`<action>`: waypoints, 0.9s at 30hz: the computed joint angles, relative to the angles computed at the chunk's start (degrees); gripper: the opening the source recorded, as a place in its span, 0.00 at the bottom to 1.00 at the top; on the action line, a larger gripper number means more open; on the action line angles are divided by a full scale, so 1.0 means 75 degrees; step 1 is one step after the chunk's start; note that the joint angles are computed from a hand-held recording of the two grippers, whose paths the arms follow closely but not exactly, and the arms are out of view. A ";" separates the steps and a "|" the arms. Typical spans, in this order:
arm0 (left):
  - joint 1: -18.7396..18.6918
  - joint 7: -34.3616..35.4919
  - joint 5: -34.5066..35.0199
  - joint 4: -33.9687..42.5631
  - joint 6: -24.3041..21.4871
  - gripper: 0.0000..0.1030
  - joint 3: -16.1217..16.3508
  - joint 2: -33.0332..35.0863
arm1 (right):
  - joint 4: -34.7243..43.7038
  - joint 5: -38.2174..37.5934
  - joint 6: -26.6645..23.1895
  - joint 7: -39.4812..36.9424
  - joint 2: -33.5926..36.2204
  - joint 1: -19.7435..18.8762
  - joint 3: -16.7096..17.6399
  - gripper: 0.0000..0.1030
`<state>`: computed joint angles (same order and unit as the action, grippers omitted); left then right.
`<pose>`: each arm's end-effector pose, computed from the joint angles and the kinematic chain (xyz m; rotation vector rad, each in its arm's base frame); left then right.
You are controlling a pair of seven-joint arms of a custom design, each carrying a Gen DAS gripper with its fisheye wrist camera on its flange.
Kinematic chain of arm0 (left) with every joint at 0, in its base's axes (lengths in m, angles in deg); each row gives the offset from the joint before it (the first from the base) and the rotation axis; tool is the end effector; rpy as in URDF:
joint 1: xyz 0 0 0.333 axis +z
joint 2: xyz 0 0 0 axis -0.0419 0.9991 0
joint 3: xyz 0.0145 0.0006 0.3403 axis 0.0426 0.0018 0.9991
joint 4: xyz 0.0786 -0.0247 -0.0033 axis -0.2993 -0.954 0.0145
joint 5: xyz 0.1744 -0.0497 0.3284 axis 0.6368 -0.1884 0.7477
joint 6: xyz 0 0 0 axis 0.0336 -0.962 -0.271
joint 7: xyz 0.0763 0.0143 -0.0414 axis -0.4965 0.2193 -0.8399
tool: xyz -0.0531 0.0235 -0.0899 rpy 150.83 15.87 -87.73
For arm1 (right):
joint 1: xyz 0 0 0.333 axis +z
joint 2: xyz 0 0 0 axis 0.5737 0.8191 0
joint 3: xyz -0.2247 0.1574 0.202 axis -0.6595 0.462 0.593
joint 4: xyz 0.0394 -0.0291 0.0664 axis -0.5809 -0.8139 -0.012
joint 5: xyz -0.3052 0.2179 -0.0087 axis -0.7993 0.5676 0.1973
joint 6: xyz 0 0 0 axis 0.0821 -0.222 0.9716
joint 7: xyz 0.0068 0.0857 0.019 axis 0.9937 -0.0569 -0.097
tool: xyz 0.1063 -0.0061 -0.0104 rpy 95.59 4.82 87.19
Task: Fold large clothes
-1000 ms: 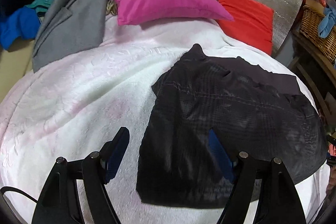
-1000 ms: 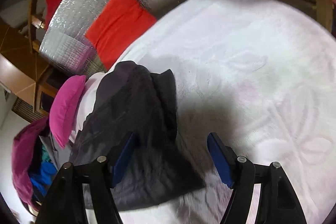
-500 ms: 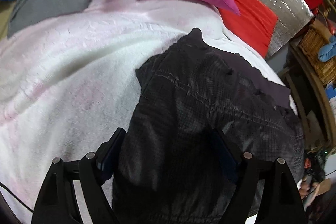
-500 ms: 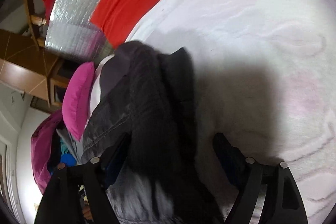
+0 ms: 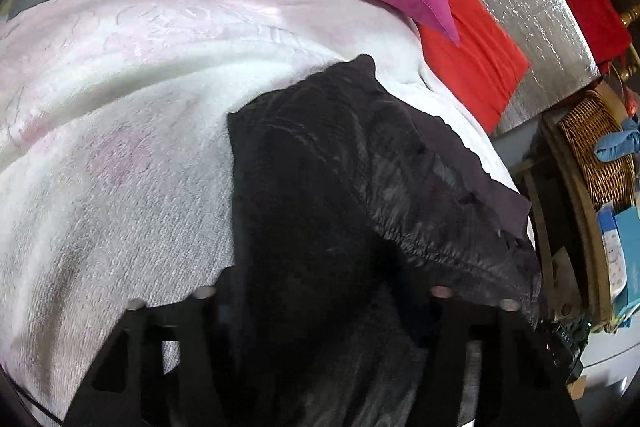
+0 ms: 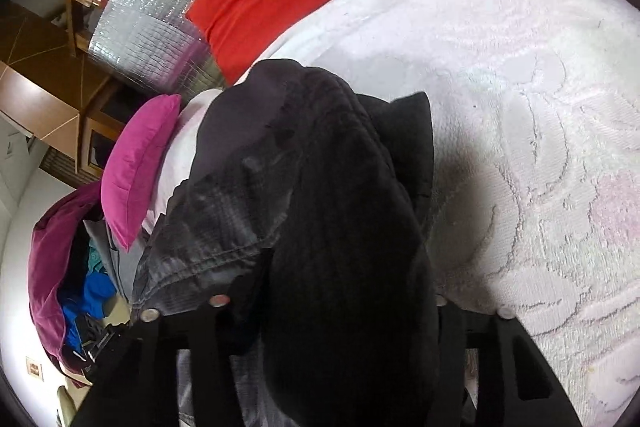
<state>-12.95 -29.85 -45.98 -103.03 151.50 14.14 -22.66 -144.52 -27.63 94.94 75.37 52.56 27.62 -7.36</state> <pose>0.4338 -0.1124 0.5261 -2.5070 1.4243 -1.0533 0.5339 -0.1222 0.4931 -1.4120 1.8566 0.2012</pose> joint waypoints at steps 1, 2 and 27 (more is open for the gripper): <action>0.0094 -0.0143 0.0097 -0.0007 -0.0007 0.45 -0.0080 -0.0026 | -0.0019 -0.0031 0.0072 0.0013 -0.0052 0.0012 0.0016 0.43; 0.0135 -0.0210 0.0155 -0.0035 -0.0004 0.39 -0.0101 -0.0086 | -0.0100 -0.0047 0.0240 0.0015 -0.0151 0.0049 0.0051 0.41; 0.1769 -0.2982 0.4473 0.0134 -0.1705 0.71 -0.1851 -0.2028 | -0.2205 -0.0411 0.3495 0.2010 -0.2785 0.1095 -0.0419 0.72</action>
<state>0.32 -52.22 -12.44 -102.02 138.71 0.25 -37.87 -161.06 -30.71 121.15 90.44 31.68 35.83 -10.51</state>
